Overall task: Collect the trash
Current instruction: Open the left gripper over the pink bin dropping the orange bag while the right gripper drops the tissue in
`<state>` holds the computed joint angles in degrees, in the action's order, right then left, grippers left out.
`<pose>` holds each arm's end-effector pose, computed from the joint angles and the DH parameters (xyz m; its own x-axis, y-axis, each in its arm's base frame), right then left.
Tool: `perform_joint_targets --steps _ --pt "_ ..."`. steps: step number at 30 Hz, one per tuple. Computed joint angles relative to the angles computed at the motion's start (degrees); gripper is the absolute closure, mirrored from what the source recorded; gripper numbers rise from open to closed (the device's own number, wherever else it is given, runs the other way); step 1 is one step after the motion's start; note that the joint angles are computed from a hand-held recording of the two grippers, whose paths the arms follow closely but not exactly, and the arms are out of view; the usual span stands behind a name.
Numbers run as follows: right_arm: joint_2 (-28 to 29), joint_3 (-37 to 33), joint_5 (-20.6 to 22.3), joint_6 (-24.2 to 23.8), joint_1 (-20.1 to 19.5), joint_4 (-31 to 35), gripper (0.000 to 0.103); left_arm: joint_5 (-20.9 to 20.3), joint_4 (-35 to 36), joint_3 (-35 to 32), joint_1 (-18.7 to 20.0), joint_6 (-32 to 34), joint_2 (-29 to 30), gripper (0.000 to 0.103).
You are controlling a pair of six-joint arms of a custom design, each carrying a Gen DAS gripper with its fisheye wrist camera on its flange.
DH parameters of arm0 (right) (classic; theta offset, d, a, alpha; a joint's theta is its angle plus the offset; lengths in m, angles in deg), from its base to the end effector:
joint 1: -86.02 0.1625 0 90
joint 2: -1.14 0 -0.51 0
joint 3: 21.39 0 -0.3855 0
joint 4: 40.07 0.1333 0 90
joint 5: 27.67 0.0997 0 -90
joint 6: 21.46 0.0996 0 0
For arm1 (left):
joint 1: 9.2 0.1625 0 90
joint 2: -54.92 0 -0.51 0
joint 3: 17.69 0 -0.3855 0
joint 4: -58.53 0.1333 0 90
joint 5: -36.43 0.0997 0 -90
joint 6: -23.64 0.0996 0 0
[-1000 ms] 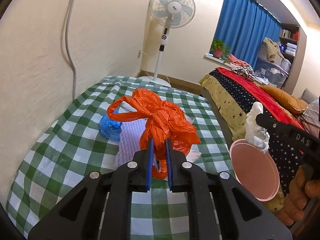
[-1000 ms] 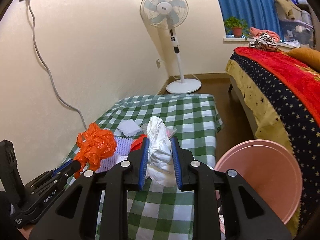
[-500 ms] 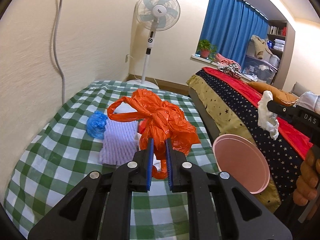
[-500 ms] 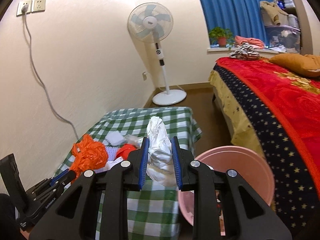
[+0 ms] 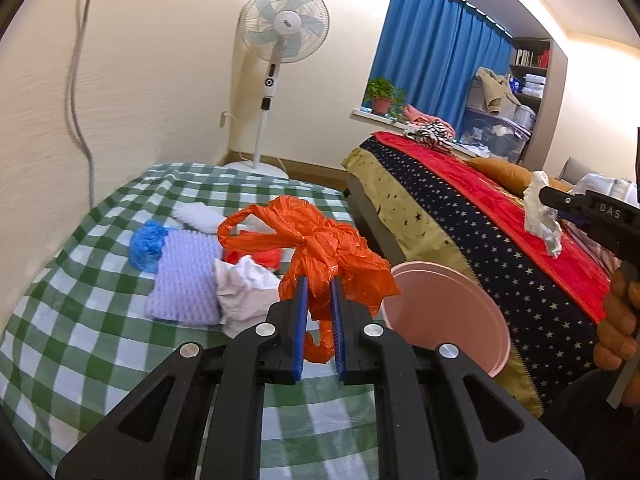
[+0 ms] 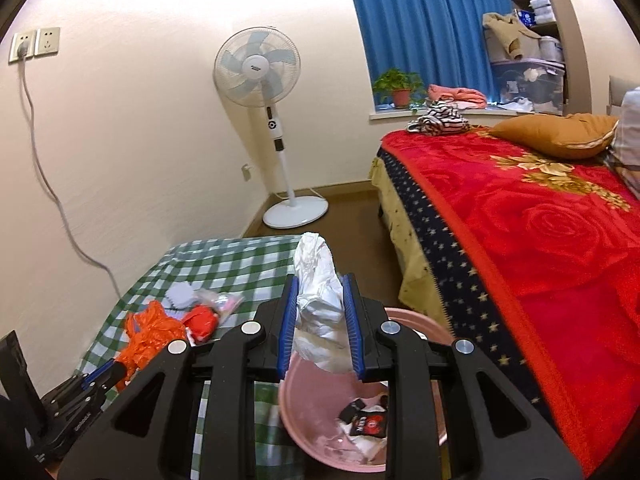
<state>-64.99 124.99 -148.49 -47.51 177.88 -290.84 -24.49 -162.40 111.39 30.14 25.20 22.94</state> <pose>0.0943 -0.3696 0.3332 -0.7835 0.3564 0.5090 -0.3889 0.3575 -0.8491 -0.2841 -0.4678 0.0333 -0.7455 0.5185 -0.4187 0.6630 0.5127 -0.5455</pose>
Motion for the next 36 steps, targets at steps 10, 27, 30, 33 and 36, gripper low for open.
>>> perform_joint_targets --steps 10,27,30,33,36 --pt "0.46 0.51 -0.39 -1.05 -2.63 -2.04 0.079 -1.84 0.81 -2.04 -2.12 -0.93 3.28 0.092" --pt "-0.78 1.33 -1.54 -0.07 -6.36 -2.04 0.079 -5.73 5.19 -7.88 -3.51 0.48 9.12 0.092" --pt "-0.74 1.08 -1.80 0.13 -6.44 -1.86 0.079 -6.07 5.86 -8.68 -3.57 0.88 9.77 0.092" --pt "-0.92 1.05 -2.01 0.53 -6.68 -1.59 0.079 -6.24 6.56 -9.30 -3.55 1.45 9.99 0.092" --pt "-0.87 0.82 -2.09 1.12 -6.66 -1.20 0.079 -6.59 7.49 -9.98 -3.35 1.49 10.08 0.092"
